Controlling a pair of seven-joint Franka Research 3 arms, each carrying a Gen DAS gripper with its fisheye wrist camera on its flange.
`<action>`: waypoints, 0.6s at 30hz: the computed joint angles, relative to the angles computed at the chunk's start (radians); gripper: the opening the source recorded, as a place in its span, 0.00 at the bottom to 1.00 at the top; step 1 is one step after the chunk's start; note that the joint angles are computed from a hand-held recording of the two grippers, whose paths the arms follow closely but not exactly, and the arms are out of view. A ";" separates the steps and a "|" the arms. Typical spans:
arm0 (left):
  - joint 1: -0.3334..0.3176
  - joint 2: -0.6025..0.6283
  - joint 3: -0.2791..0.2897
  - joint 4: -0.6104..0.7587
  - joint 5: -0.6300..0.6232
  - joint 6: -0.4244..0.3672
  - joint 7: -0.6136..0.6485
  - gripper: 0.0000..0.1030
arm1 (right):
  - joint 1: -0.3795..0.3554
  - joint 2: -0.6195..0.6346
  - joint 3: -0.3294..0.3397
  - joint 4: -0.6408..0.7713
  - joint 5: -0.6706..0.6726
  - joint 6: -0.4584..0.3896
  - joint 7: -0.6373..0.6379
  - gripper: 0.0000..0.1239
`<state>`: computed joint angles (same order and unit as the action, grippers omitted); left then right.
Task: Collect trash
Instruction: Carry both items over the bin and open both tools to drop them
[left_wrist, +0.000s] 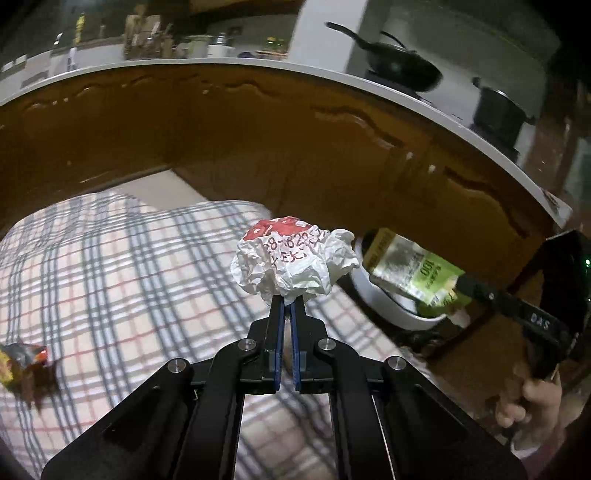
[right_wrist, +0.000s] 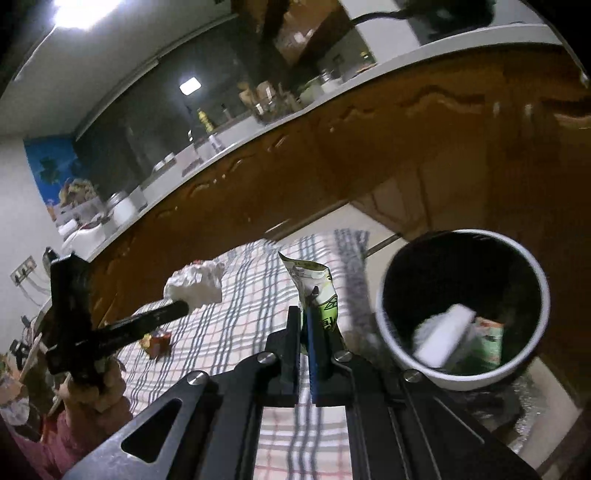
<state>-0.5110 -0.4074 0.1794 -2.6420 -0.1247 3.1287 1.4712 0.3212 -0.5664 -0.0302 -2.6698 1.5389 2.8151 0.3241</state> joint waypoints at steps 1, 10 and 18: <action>-0.021 0.009 0.005 0.011 -0.004 -0.001 0.006 0.03 | -0.005 -0.007 -0.003 -0.004 -0.004 0.001 0.005 0.02; -0.139 0.079 0.008 0.111 -0.088 -0.028 0.085 0.03 | -0.050 -0.049 -0.043 -0.027 -0.057 0.047 0.036 0.02; -0.190 0.200 -0.011 0.252 -0.244 -0.095 0.223 0.03 | -0.058 -0.012 -0.075 -0.003 -0.097 0.089 0.045 0.02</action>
